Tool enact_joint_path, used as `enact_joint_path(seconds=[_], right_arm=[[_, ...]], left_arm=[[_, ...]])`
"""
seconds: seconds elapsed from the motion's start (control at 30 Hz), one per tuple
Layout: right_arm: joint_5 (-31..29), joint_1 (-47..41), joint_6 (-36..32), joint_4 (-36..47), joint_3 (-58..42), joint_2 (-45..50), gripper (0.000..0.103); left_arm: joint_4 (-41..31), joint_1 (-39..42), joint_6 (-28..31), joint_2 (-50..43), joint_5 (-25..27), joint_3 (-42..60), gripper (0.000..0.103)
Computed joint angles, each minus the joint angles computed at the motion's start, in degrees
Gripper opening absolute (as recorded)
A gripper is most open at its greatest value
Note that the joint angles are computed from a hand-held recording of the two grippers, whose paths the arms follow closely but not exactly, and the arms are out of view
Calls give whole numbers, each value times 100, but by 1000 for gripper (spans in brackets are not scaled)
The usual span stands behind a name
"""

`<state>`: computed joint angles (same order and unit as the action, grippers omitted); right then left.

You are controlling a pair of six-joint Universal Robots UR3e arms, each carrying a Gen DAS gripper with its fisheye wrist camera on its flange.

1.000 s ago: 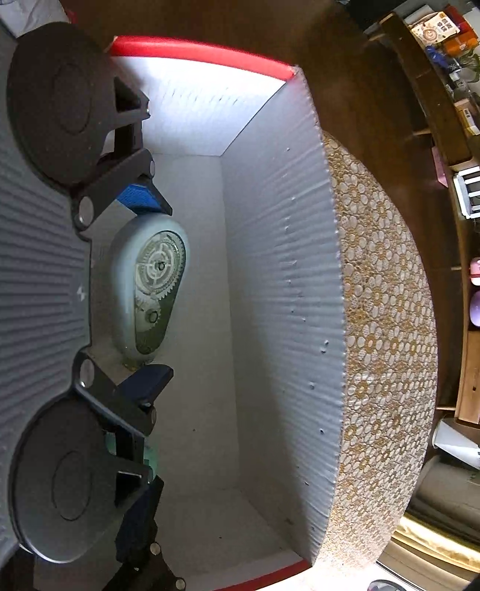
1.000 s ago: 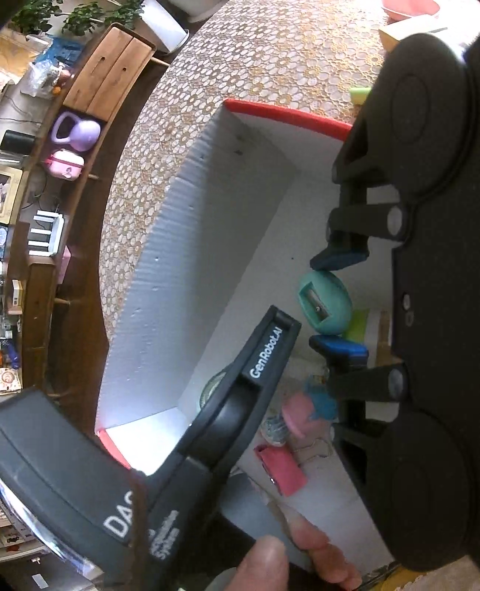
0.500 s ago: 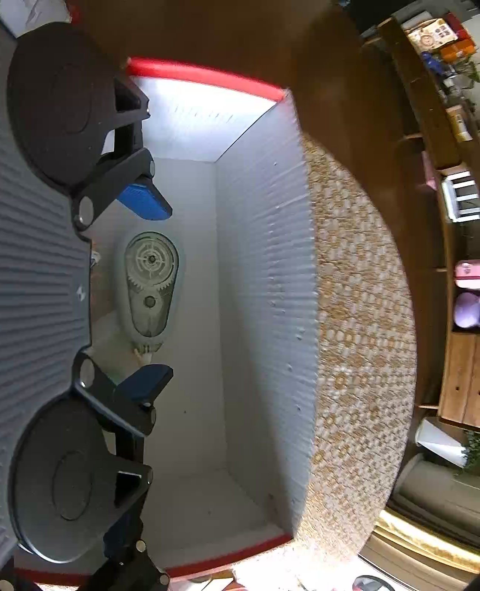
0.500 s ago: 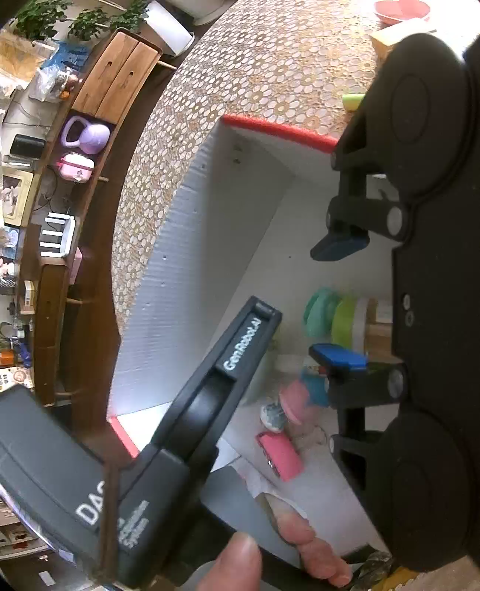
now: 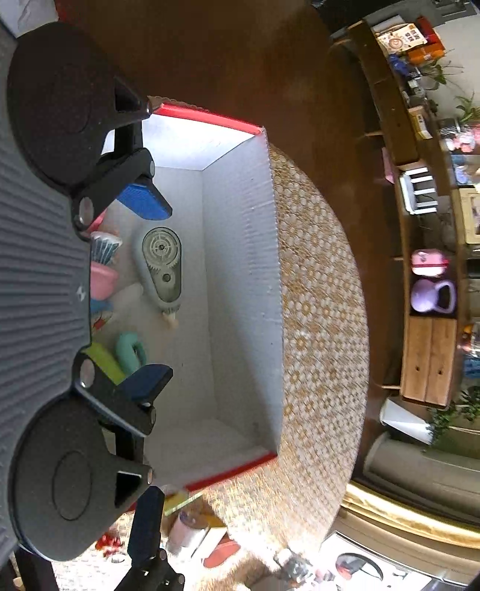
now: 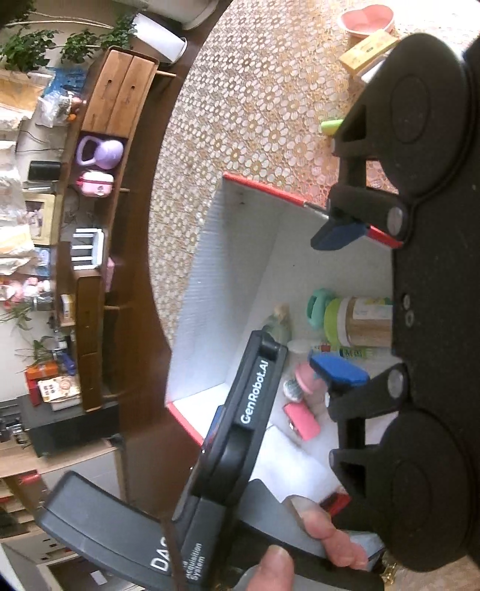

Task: Organize rigid objects
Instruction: 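Withdraw both open tools from the box back over the table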

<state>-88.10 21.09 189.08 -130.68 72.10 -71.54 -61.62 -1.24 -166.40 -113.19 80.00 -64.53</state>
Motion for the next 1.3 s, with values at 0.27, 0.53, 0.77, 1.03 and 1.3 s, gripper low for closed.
enact_joint_path(seconds=[0.27, 0.53, 0.77, 1.03, 1.3], right_arm=[[297, -108, 194, -346, 920, -976, 73], [383, -182, 469, -626, 1872, -1980, 83], [664, -584, 453, -685, 2903, -3257, 90], [956, -1323, -4, -298, 4484, -5401, 97], [1024, -1699, -407, 29, 5346, -6718, 98]], left_arm=[[296, 83, -43, 984, -351, -930, 85], [672, 90, -69, 1939, -598, -1903, 85], [955, 12, -341, 2512, -719, -2504, 87], [1333, -230, -443, 3073, -965, -3309, 88], [2045, -772, -757, 3076, -1223, -3806, 93]])
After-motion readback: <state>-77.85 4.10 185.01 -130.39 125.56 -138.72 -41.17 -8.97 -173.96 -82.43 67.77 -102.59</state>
